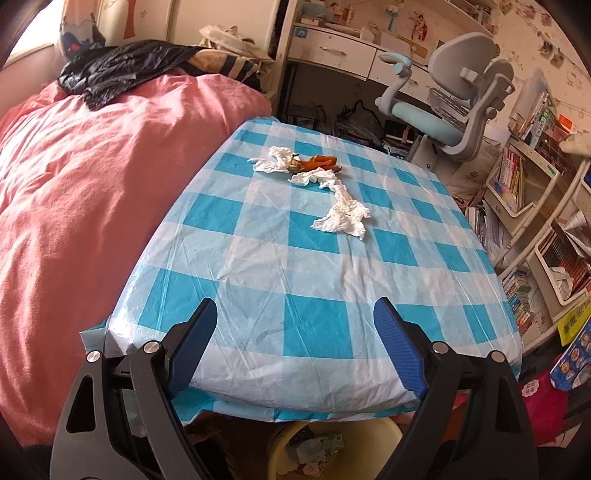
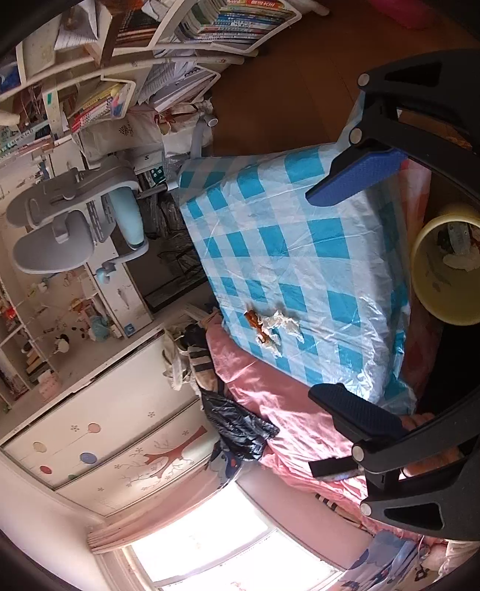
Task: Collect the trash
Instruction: 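Grasp a white tissue with the left tool while the right tool grasps another tissue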
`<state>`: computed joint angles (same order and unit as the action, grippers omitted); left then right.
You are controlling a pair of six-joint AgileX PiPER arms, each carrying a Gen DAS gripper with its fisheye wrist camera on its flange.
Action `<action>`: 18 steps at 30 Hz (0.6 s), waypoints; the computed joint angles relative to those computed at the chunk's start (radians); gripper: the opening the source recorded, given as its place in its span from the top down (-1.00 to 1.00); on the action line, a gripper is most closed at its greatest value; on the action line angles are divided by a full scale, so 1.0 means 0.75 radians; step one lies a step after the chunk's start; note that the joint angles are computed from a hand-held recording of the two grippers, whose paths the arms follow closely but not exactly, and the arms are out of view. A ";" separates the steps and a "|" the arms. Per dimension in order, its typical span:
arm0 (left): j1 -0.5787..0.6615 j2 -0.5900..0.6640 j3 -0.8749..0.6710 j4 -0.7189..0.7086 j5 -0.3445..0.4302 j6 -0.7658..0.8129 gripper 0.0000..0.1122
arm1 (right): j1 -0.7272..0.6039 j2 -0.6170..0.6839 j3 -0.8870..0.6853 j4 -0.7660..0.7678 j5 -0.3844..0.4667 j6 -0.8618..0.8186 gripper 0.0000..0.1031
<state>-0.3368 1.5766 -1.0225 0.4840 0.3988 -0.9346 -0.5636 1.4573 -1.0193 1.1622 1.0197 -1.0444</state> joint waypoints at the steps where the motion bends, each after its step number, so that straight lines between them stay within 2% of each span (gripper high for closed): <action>1: 0.022 0.015 -0.024 -0.065 0.007 0.073 -0.48 | 0.060 0.048 -0.035 -0.037 -0.056 0.034 -0.80; 3: 0.059 0.037 -0.067 -0.171 0.005 0.205 -0.48 | 0.184 0.167 -0.117 -0.102 -0.158 0.094 -0.80; 5: 0.086 0.076 -0.134 -0.261 0.016 0.316 -0.48 | 0.286 0.269 -0.202 -0.169 -0.213 0.155 -0.80; 8: 0.124 0.162 -0.280 -0.350 0.061 0.430 -0.48 | 0.437 0.417 -0.363 -0.285 -0.246 0.260 -0.74; 11: 0.156 0.265 -0.467 -0.344 0.114 0.454 -0.48 | 0.577 0.536 -0.532 -0.389 -0.253 0.348 -0.66; 16: 0.237 0.483 -0.822 -0.323 0.261 0.480 -0.48 | 0.766 0.754 -0.829 -0.569 -0.262 0.486 -0.53; 18: 0.281 0.613 -1.019 -0.391 0.379 0.575 -0.48 | 0.815 0.851 -0.960 -0.630 -0.241 0.549 -0.45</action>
<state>-0.1260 2.0368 -1.7868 0.1908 0.6829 -0.5033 0.0479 2.0954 -1.7396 0.6894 0.8387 -0.6326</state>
